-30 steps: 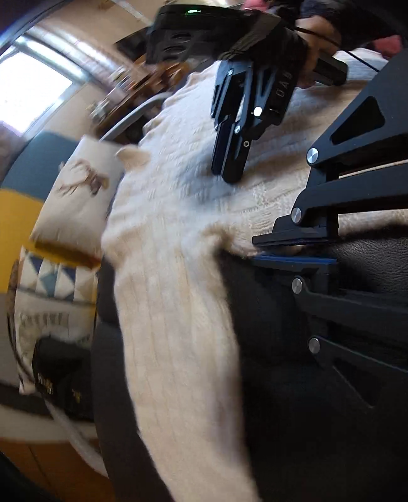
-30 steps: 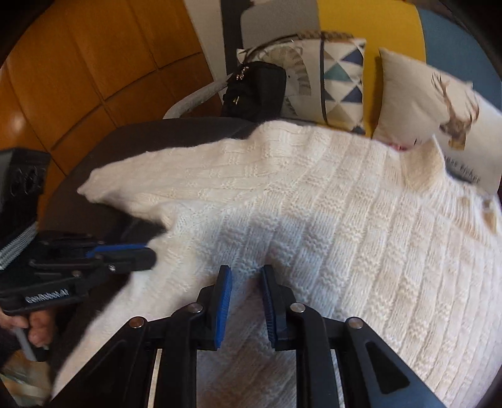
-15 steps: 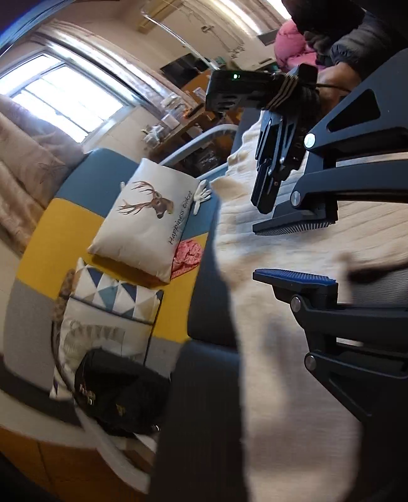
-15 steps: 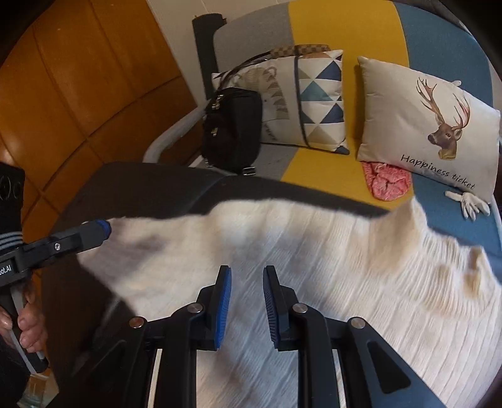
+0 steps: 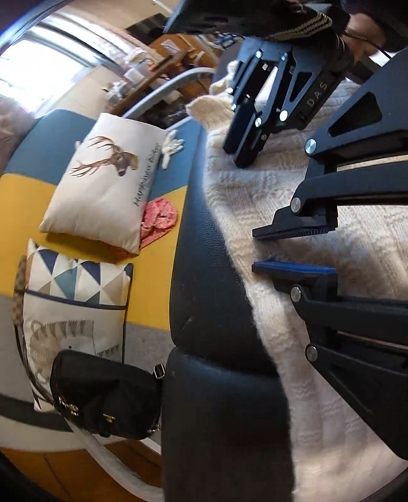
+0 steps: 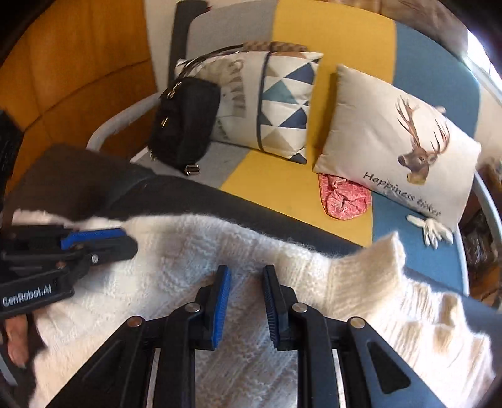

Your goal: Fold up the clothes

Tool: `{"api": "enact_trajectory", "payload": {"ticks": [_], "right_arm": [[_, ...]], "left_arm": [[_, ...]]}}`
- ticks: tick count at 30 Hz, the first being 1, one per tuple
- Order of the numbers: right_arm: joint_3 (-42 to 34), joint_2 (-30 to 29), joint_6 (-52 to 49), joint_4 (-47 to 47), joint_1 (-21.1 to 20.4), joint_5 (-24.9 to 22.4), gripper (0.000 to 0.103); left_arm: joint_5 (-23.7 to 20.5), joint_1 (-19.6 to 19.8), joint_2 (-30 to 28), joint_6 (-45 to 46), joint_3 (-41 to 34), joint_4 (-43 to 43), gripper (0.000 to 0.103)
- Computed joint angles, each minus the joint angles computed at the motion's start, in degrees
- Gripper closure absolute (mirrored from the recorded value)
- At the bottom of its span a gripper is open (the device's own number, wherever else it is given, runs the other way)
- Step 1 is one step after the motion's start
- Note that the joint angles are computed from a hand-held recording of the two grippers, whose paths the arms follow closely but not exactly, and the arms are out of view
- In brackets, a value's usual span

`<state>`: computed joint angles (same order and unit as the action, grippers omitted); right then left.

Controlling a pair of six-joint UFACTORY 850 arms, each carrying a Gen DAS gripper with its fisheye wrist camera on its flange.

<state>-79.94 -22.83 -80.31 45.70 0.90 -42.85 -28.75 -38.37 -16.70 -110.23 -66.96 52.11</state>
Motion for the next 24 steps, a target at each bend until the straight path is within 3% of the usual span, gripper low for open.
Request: {"api": "enact_trajectory", "payload": {"ticks": [3, 6, 8, 14, 18, 24], "right_arm": [[-1.0, 0.1, 2.2, 1.0, -1.0, -4.3, 0.083], [0.4, 1.8, -3.2, 4.0, -2.7, -13.4, 0.083], [1.6, 3.0, -5.7, 3.3, -3.0, -18.9, 0.083], [8.7, 7.4, -9.6, 0.5, 0.3, -17.8, 0.083], [13.8, 10.8, -11.4, -2.0, 3.4, -7.2, 0.083], [10.5, 10.0, -6.6, -0.8, 4.1, -9.0, 0.083]], "left_arm": [[3.0, -0.8, 4.8, -11.7, 4.6, 8.3, 0.086], [1.3, -2.5, 10.0, -17.4, 9.3, 12.7, 0.086], [-0.7, -3.4, 13.4, -16.2, 12.3, 10.1, 0.086], [-7.8, -5.0, 19.8, -12.2, 19.3, -0.5, 0.086], [-9.5, -5.2, 22.4, -14.0, 22.8, -2.0, 0.09], [-15.9, -7.4, 24.3, -14.4, 22.6, -0.7, 0.09]]}}
